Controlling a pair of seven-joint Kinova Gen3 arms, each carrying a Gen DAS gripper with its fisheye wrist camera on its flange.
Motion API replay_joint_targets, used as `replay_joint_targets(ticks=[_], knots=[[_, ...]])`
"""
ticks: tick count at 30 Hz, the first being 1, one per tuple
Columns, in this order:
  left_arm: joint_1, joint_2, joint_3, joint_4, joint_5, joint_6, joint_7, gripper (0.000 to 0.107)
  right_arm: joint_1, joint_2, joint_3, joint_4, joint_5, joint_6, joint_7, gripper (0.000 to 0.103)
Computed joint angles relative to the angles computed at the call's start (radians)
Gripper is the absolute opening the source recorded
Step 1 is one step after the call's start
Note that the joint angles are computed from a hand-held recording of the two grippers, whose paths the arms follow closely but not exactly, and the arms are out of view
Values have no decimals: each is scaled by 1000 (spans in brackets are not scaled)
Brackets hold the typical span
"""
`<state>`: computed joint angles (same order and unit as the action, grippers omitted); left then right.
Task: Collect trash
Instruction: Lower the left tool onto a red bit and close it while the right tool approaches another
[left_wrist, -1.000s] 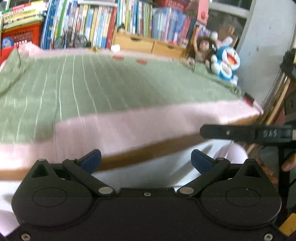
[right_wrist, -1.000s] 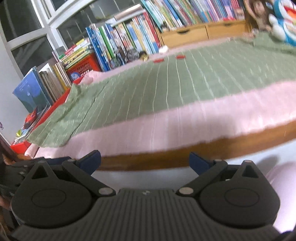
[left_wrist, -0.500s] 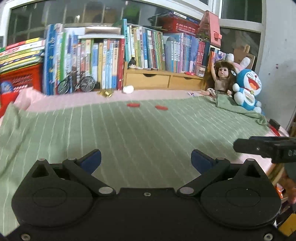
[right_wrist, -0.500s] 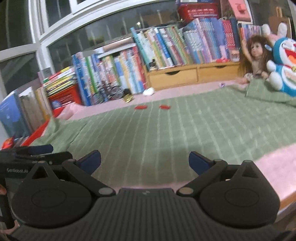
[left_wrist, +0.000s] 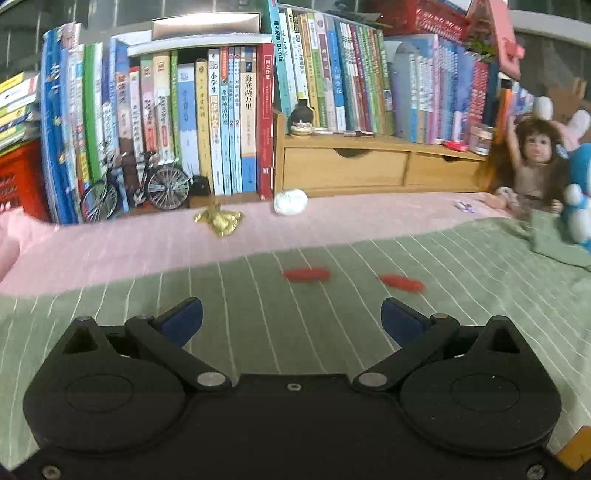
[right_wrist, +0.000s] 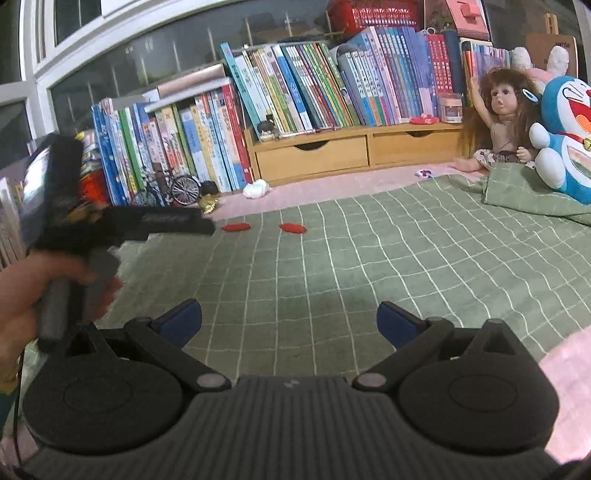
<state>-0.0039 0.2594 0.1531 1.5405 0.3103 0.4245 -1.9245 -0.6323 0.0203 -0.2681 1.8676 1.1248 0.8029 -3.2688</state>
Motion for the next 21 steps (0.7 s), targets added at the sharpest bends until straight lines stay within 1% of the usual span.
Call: replay_joint_targets(ticks=[1,3,4,6,8,12,14,17,18,19,21], knots=[[0,26,7,-23,-1,0,6,103,4,3,4,0,1,-15,3,103],[24,82,-11,-95,-8,40,53,100,14,5,13,5,4,-57,-5,103],[29,104,-13,-121,-10,49,74,96,19,7,16,5,5,-74,-9,103],[45,145,-17,-164,-24,51,107,92,28,15,25,6,10,-111,-13,103],[72,174,-30,-199,-64,56,133,87,31,25,32,1,13,-124,-16,103],[138,215,-69,-237,-169,55,177,81,31,42,46,-10,11,-135,6,103],[161,230,-87,-252,-211,60,205,74,28,48,52,-15,15,-132,12,103],[137,240,-55,-266,-214,76,196,67,21,50,56,-16,22,-123,9,103],[127,239,-43,-258,-209,61,186,66,19,50,56,-16,23,-120,8,103],[118,235,-33,-248,-205,47,175,62,18,50,56,-17,23,-117,9,103],[121,240,-37,-261,-208,58,179,58,17,51,57,-18,20,-116,10,103]])
